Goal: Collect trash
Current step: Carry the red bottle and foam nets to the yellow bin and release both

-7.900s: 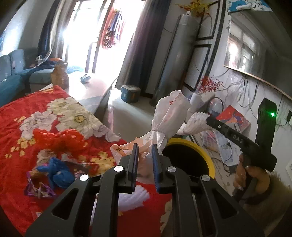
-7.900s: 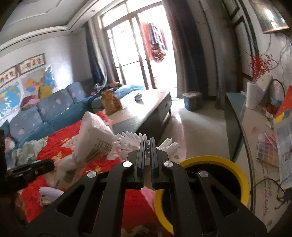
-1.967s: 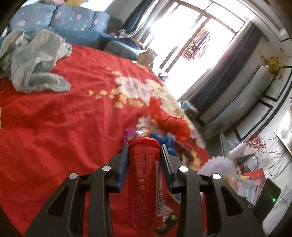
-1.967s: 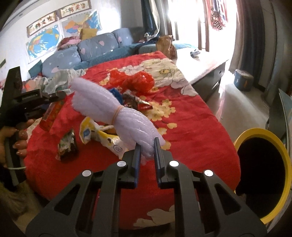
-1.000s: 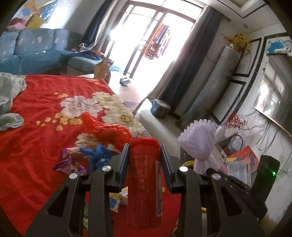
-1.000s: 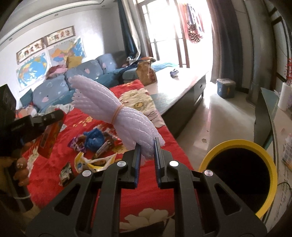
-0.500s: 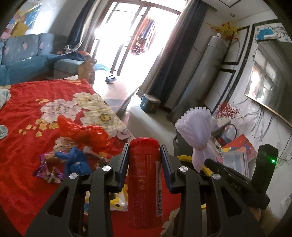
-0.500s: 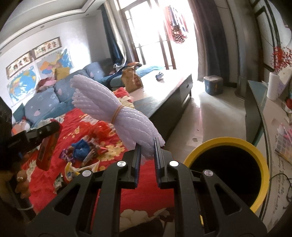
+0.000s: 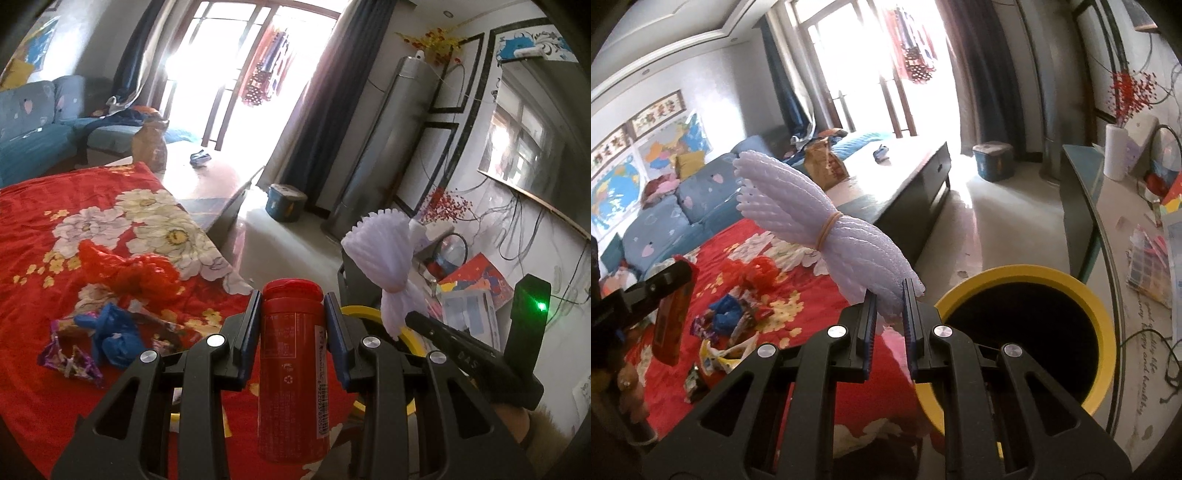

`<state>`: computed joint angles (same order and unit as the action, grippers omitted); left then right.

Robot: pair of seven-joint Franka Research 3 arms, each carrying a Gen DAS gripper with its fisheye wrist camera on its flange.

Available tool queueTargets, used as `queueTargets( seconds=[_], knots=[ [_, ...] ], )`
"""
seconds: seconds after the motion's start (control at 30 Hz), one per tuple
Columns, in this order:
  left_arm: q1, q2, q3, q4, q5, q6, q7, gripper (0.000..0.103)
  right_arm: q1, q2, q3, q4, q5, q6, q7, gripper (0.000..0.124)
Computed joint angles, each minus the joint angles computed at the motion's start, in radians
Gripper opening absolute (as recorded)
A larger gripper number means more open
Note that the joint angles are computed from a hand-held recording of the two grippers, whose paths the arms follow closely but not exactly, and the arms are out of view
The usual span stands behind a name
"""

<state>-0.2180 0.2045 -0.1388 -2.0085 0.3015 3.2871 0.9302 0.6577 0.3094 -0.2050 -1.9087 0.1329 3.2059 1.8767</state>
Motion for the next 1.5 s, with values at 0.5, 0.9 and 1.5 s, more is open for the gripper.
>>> queueTargets(
  seconds=[0.5, 0.9, 1.5],
  knots=[
    [0.128, 0.095, -0.215, 0.095, -0.008, -0.061, 0.115, 0.032, 0.153, 0.002, -0.226, -0.042, -0.053, -0.012, 0.153, 0.009],
    [0.093, 0.164, -0.240, 0.177, -0.055, -0.115, 0.221, 0.032, 0.184, -0.001, -0.305, -0.084, -0.106, -0.021, 0.270, 0.009],
    [0.021, 0.320, -0.257, 0.371, -0.106, -0.216, 0.350, 0.032, 0.137, -0.004, -0.320, -0.121, -0.225, -0.067, 0.463, 0.010]
  ],
)
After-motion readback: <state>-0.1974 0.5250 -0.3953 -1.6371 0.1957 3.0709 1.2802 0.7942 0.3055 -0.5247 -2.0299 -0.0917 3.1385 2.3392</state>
